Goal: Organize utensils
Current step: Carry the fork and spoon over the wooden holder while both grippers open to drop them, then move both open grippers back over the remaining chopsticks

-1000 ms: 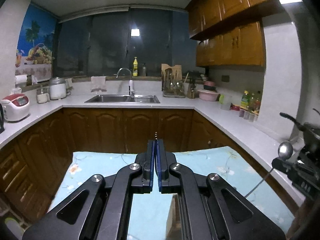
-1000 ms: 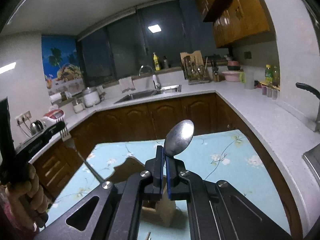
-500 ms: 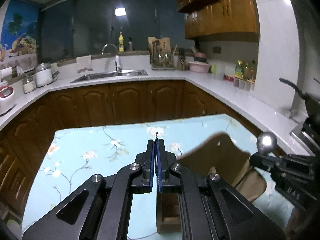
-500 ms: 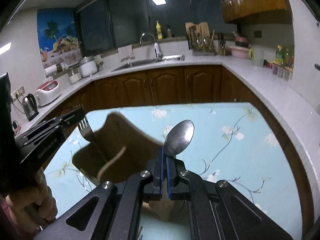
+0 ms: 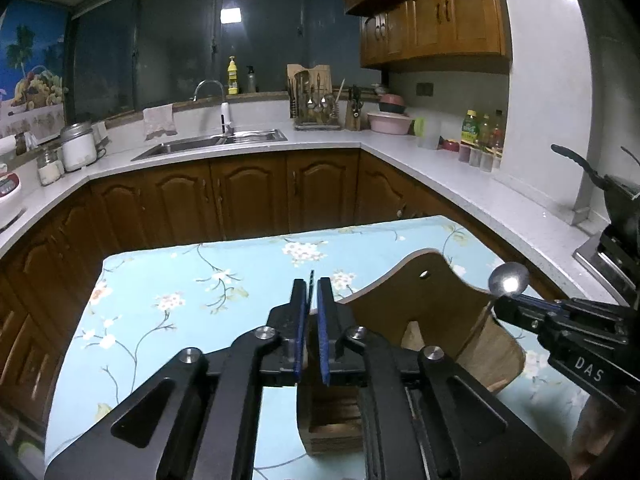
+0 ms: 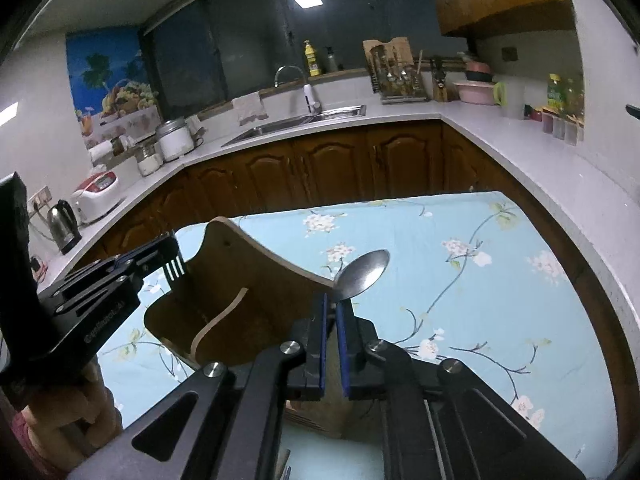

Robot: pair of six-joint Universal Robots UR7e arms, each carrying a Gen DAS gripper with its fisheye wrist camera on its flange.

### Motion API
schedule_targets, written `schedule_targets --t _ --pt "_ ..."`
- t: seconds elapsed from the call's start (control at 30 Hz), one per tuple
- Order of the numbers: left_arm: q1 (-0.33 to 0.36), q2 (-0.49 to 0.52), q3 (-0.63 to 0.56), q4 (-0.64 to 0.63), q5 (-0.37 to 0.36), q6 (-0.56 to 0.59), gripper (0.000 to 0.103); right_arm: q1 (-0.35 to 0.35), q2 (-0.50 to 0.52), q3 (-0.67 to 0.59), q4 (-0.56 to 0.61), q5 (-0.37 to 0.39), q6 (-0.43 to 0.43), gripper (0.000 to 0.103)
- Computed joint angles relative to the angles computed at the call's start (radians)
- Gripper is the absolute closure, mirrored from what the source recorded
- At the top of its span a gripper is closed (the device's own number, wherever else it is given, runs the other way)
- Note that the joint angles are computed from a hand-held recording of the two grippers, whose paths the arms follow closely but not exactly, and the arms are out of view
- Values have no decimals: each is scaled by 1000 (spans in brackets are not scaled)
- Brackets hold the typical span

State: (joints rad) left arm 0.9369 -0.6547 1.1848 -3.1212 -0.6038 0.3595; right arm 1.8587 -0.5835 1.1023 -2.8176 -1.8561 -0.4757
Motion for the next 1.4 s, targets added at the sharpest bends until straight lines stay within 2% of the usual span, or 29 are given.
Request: schedule_targets --t 0.03,0.1,0.17,0.33,0.4,0.47,0.5,0.57,0.6,0.77,0.87,1.07,1.2,1.4 --pt "-2 -4 4 -6 -1 4 86 -1 -5 4 2 3 4 92" --pt "-11 -3 11 -52 10 40 63 -1 -14 14 -2 2 8 88" --pt "-19 -9 28 -88 22 66 57 -3 -28 33 -12 8 17 75" --pt "-32 -55 103 -106 49 33 48 -8 -82 115 -67 29 32 63" --pt "-42 -80 150 -132 84 12 32 -12 -116 171 -116 45 34 52" --pt "-53 -97 199 -216 117 34 23 -17 -146 222 -158 62 39 28" --pt "-60 -109 228 -242 146 25 17 -21 -166 257 -186 76 41 25" --pt "-73 -148 301 -251 164 -34 15 -25 -200 316 -226 92 39 12" --pt "-78 -173 340 -236 162 -73 15 -26 -219 351 -252 94 37 9" --pt "-127 -287 553 -168 207 -299 10 -26 -297 510 -397 115 0 2" --pt "-152 -360 666 -56 212 -491 10 -26 -338 594 -460 122 -9 2" --pt "-190 -471 808 144 225 -782 10 -28 -400 719 -522 105 -32 2" --pt "-211 -526 872 223 231 -895 10 -30 -432 781 -545 91 -46 2" --pt "-229 -567 918 299 229 -983 10 -44 -457 844 -559 74 -53 2"
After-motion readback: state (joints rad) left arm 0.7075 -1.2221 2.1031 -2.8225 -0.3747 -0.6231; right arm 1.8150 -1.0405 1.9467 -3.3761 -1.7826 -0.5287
